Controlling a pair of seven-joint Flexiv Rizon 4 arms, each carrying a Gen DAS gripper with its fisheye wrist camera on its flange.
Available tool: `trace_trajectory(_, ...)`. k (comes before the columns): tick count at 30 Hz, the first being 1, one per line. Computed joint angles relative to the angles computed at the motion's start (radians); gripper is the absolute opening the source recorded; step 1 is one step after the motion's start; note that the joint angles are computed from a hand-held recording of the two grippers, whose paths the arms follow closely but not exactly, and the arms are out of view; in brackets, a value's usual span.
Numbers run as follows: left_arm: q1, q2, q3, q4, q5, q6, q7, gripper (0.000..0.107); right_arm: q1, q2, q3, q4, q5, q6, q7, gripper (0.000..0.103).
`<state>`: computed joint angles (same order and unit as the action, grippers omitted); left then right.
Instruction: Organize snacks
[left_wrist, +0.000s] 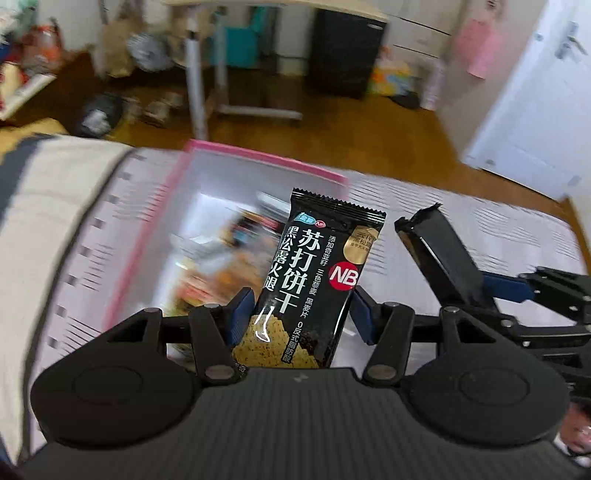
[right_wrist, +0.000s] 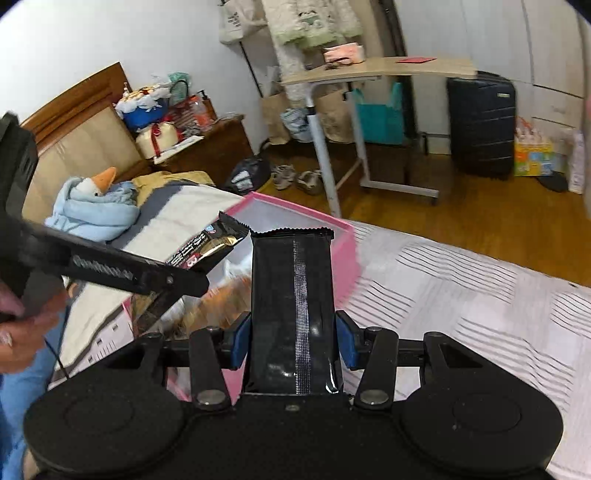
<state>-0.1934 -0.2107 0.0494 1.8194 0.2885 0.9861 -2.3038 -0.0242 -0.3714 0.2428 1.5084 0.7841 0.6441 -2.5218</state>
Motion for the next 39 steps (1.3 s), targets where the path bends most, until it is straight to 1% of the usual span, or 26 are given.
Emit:
trace_trajectory(2, -0.001, -0.011, 0.021, -0.019, 0.049, -0.021, -0.031, 0.055, 0.027, -0.029, 0.009, -0.025, 0.002, 0.019, 0.013, 0.053)
trace_trajectory(4, 0.01, -0.032, 0.029, -0.04, 0.06, -0.03, -0.042, 0.055, 0.042, -0.057, 0.022, -0.047, 0.003, 0.027, 0.011, 0.053)
trace_trajectory(6, 0.017, -0.053, 0.037, -0.051, 0.063, -0.031, -0.057, 0.055, 0.053, -0.073, 0.027, -0.053, -0.01, 0.035, 0.035, 0.053)
trace_trajectory(7, 0.009, -0.065, 0.045, -0.066, 0.085, -0.044, -0.08, 0.055, 0.059, -0.087, 0.029, -0.066, -0.022, 0.024, 0.05, 0.053)
trace_trajectory(9, -0.001, -0.092, 0.058, -0.099, 0.122, -0.065, -0.112, 0.055, 0.063, -0.101, 0.037, -0.071, -0.027, 0.035, 0.069, 0.053)
trace_trajectory(11, 0.008, -0.117, 0.054, -0.112, 0.104, -0.065, -0.107, 0.056, 0.072, -0.118, 0.048, -0.078, -0.03, 0.054, 0.074, 0.053)
trace_trajectory(12, 0.017, -0.122, 0.052, -0.104, 0.085, -0.051, -0.098, 0.056, 0.073, -0.124, 0.054, -0.079, -0.026, 0.063, 0.079, 0.057)
trace_trajectory(14, 0.023, -0.136, 0.055, -0.104, 0.059, -0.045, -0.097, 0.056, 0.078, -0.145, 0.064, -0.093, -0.026, 0.065, 0.092, 0.058)
trace_trajectory(16, 0.008, -0.147, 0.073, -0.121, 0.082, -0.064, -0.116, 0.056, 0.09, -0.163, 0.067, -0.098, -0.039, 0.083, 0.115, 0.062)
trace_trajectory(17, -0.003, -0.149, 0.084, -0.125, 0.105, -0.063, -0.132, 0.057, 0.09, -0.169, 0.071, -0.097, -0.041, 0.091, 0.119, 0.065)
trace_trajectory(19, -0.014, -0.141, 0.091, -0.12, 0.126, -0.065, -0.156, 0.057, 0.072, -0.172, 0.087, -0.096, -0.024, 0.093, 0.113, 0.068)
trace_trajectory(21, -0.005, -0.123, 0.082, -0.092, 0.113, -0.037, -0.153, 0.058, 0.061, -0.157, 0.096, -0.076, -0.012, 0.118, 0.096, 0.071)
trace_trajectory(23, -0.01, -0.102, 0.08, -0.071, 0.119, -0.025, -0.157, 0.058, 0.046, -0.132, 0.103, -0.048, 0.003, 0.146, 0.058, 0.071)
trace_trajectory(25, -0.032, -0.076, 0.088, -0.057, 0.168, -0.026, -0.19, 0.059, 0.019, -0.108, 0.109, -0.035, 0.034, 0.145, 0.03, 0.071)
trace_trajectory(28, -0.062, -0.028, 0.083, -0.032, 0.246, -0.035, -0.261, 0.061, -0.033, -0.067, 0.106, -0.016, 0.098, 0.1, -0.006, 0.071)
trace_trajectory(31, -0.071, 0.015, 0.058, -0.006, 0.301, -0.029, -0.305, 0.062, -0.069, -0.008, 0.083, 0.028, 0.159, 0.093, -0.067, 0.071)
trace_trajectory(35, -0.086, 0.062, 0.014, -0.004, 0.368, -0.044, -0.347, 0.067, -0.087, 0.072, 0.038, 0.082, 0.22, 0.11, -0.15, 0.071)
trace_trajectory(39, -0.104, 0.096, -0.03, -0.014, 0.433, -0.068, -0.404, 0.071, -0.1, 0.152, -0.017, 0.137, 0.278, 0.122, -0.2, 0.072)
